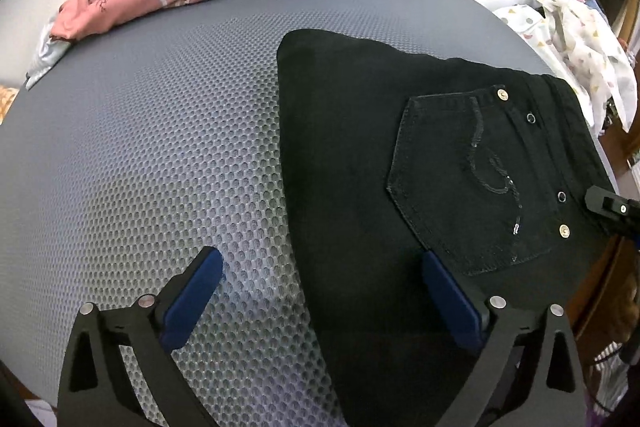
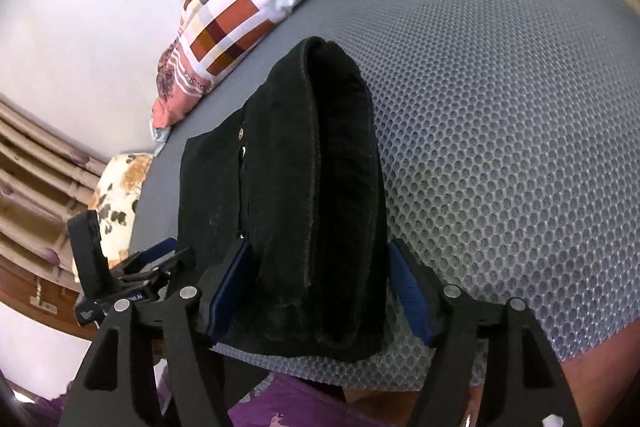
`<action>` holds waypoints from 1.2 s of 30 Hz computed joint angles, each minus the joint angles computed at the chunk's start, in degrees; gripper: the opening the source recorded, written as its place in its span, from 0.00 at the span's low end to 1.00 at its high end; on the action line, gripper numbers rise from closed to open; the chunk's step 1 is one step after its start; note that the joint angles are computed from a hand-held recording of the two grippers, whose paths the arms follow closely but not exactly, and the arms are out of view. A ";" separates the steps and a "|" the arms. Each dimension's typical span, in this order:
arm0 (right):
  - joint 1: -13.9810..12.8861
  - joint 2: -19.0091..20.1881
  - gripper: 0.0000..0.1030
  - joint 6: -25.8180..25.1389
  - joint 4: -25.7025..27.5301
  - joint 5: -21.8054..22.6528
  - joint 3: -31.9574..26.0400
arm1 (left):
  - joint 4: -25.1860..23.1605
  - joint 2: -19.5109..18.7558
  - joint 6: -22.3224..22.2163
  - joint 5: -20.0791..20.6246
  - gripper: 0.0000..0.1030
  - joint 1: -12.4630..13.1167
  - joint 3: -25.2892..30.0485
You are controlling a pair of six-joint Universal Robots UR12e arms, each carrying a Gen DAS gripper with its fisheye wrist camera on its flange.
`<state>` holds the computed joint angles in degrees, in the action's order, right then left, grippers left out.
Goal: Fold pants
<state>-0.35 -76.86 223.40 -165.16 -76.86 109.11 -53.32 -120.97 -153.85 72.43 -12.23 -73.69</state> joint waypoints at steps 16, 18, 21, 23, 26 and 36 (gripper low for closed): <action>0.12 1.20 0.79 -3.23 -0.38 0.28 -1.46 | 2.13 -0.26 -0.24 -0.34 1.00 -0.12 -0.51; -0.10 1.53 0.79 -4.22 -0.98 1.04 -1.59 | 3.75 0.03 0.68 -0.73 1.00 -0.21 -1.22; -0.28 1.83 0.79 -6.14 -0.88 1.96 -1.89 | 3.32 -0.17 2.82 -1.84 1.00 -0.41 -0.93; -0.49 1.94 0.76 -6.59 -0.78 2.74 -2.00 | -1.66 -1.21 3.87 -5.37 1.00 -0.03 1.19; -1.21 1.84 0.47 -6.59 0.36 4.94 -1.90 | -3.75 -1.86 4.04 -9.02 0.99 0.48 2.26; -4.50 3.45 0.61 1.42 -7.30 16.63 -0.18 | -1.52 -1.16 6.79 -9.73 0.65 0.34 1.38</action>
<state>-4.85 -73.41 224.82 -172.46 -60.23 108.93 -54.84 -122.12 -147.06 62.70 -11.89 -72.31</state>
